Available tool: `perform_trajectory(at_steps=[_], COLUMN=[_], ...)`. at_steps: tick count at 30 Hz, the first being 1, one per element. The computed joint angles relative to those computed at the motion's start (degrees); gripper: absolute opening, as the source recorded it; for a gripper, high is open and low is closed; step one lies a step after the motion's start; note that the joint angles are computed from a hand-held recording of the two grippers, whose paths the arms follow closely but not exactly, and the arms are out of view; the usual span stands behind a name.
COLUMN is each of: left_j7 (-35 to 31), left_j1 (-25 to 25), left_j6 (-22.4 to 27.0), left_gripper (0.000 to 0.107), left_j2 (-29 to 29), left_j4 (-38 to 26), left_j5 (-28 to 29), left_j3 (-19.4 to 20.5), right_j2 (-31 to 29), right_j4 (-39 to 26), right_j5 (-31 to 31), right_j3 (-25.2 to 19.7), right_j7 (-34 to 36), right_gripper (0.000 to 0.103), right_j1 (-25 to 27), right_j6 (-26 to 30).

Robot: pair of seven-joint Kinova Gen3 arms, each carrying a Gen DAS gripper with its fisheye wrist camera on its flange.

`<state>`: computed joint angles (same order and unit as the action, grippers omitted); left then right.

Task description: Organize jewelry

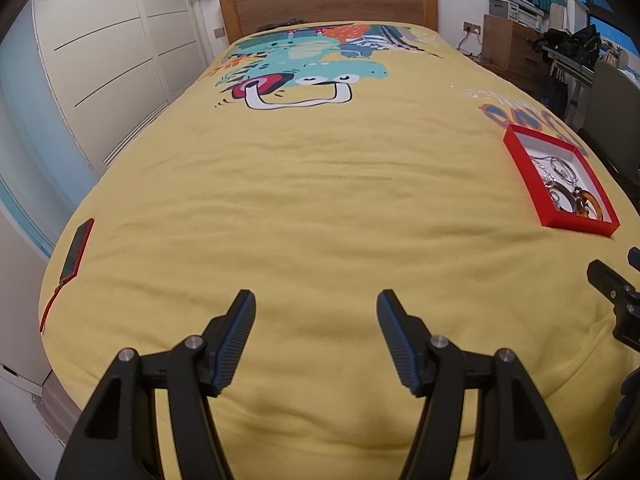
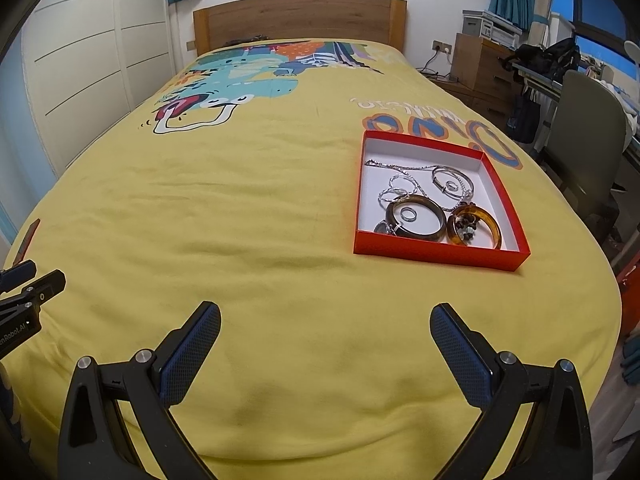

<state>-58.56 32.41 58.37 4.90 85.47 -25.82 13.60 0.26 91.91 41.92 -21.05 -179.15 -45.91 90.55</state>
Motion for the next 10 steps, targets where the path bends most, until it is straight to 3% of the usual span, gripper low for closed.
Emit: perform_trajectory(at_steps=[10], left_j7=[-0.16], left_j1=[-0.39], left_j6=[0.0], left_gripper=[0.061], left_j2=[-0.01], left_j4=[0.08], left_j5=[0.65], left_j3=[-0.18], right_j2=[0.22], right_j4=[0.12], right_j5=[-0.55], right_j3=[0.3], right_j7=[0.26], right_gripper=[0.102], right_j1=[0.24], right_j6=[-0.5])
